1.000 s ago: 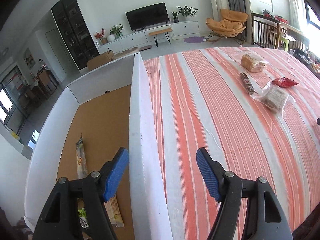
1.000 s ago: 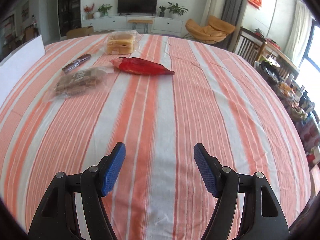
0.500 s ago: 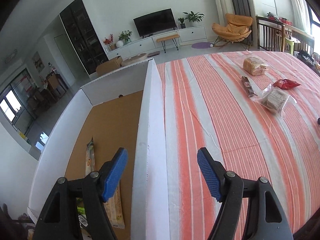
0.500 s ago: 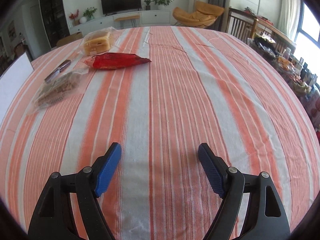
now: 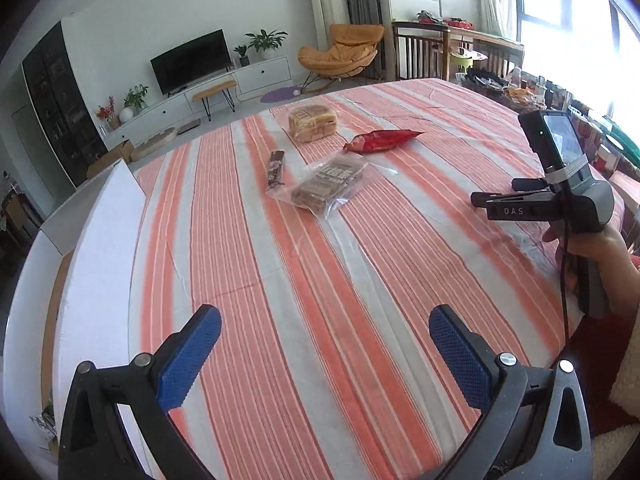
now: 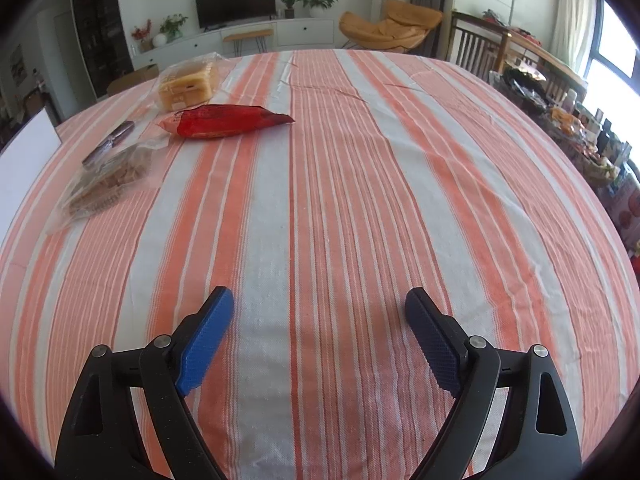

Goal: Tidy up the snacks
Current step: 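Move both open grippers back over the table toward the remaining snacks, then grasp the brown sausage in clear wrap with the left gripper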

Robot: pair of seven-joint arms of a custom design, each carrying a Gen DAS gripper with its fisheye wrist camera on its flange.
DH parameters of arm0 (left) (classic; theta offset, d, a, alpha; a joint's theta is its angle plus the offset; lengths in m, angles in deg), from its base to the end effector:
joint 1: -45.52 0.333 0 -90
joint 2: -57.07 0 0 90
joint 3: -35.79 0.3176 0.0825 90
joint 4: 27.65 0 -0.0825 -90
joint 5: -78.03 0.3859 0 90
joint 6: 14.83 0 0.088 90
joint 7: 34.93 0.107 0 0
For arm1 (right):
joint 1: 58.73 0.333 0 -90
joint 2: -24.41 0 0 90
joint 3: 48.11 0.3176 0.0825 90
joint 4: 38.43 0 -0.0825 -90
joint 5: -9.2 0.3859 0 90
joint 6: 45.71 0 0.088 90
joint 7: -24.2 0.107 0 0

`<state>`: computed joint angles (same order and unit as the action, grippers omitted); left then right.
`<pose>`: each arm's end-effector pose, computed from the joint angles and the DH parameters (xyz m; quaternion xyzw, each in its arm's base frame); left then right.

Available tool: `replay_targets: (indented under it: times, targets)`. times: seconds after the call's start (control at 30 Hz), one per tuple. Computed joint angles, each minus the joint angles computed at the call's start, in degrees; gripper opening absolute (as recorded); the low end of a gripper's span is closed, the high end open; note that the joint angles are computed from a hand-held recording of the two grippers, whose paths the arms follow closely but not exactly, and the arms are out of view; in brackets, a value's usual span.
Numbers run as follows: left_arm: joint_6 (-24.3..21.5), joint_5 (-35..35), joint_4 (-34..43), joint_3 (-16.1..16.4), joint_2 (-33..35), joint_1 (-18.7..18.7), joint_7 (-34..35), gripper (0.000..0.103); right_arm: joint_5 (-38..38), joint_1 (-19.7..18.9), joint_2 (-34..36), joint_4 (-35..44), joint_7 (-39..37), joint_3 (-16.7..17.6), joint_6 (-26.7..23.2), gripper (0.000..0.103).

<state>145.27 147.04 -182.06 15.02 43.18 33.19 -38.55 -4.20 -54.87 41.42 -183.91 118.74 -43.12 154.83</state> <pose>0.3218 -0.2551 0.3156 -0.6505 0.6836 -0.2038 0.2609 0.4886 0.1047 0.2396 -0.7636 0.5573 -0.1906 0.2645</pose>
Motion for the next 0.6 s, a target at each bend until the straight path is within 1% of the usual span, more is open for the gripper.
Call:
replay_targets:
  times: [0.07, 0.13, 0.2, 0.23, 0.27, 0.3, 0.33, 0.37, 0.4, 0.47, 0.53, 0.6]
  targets:
    - [5.7, 2.0, 1.1, 2.2, 4.6, 2.0, -2.5, 0.103, 0.0, 0.0, 0.0, 0.0, 0.0, 0.0, 0.0, 0.09]
    - [11.0, 7.9, 3.2, 4.6, 8.8, 4.6, -9.1, 0.103, -0.1, -0.1, 0.0, 0.1, 0.0, 0.1, 0.0, 0.09]
    - [14.4, 11.7, 5.4, 7.8, 10.8, 6.6, -13.0, 0.103, 0.0, -0.1, 0.0, 0.0, 0.0, 0.1, 0.0, 0.09]
    - [15.5, 13.6, 7.3, 9.2, 12.2, 7.5, -15.0, 0.103, 0.0, -0.1, 0.0, 0.1, 0.0, 0.1, 0.0, 0.09]
    - [16.3, 14.2, 9.3, 10.6, 13.7, 8.3, -15.3, 0.103, 0.1, 0.0, 0.0, 0.0, -0.1, 0.0, 0.0, 0.09]
    - [16.7, 11.3, 10.9, 11.6, 15.1, 8.7, -12.3, 0.102, 0.0, -0.1, 0.0, 0.0, 0.0, 0.1, 0.0, 0.09]
    - [16.7, 5.9, 13.0, 12.3, 17.1, 9.3, -6.5, 0.102, 0.0, -0.1, 0.0, 0.0, 0.0, 0.1, 0.0, 0.09]
    - [16.3, -1.0, 15.1, 12.5, 19.4, 9.6, 0.9, 0.102, 0.1, 0.0, 0.0, 0.0, -0.1, 0.0, 0.0, 0.09]
    - [15.4, -6.7, 17.5, 12.2, 21.7, 10.0, 7.2, 0.098, 0.1, 0.0, 0.0, 0.0, -0.1, 0.0, -0.1, 0.09]
    - [13.0, -15.7, 23.7, 10.6, 27.4, 11.3, 18.6, 0.092, 0.4, 0.3, -0.1, -0.1, -0.3, -0.1, 0.0, 0.09]
    - [9.5, -20.6, 30.3, 9.7, 33.1, 11.3, 25.3, 0.087, 0.0, -0.2, 0.1, 0.1, -0.1, 0.1, -0.1, 0.09]
    - [5.4, -22.8, 36.2, 10.6, 37.6, 9.6, 28.6, 0.079, -0.1, -0.2, 0.1, 0.1, 0.0, 0.1, -0.1, 0.09]
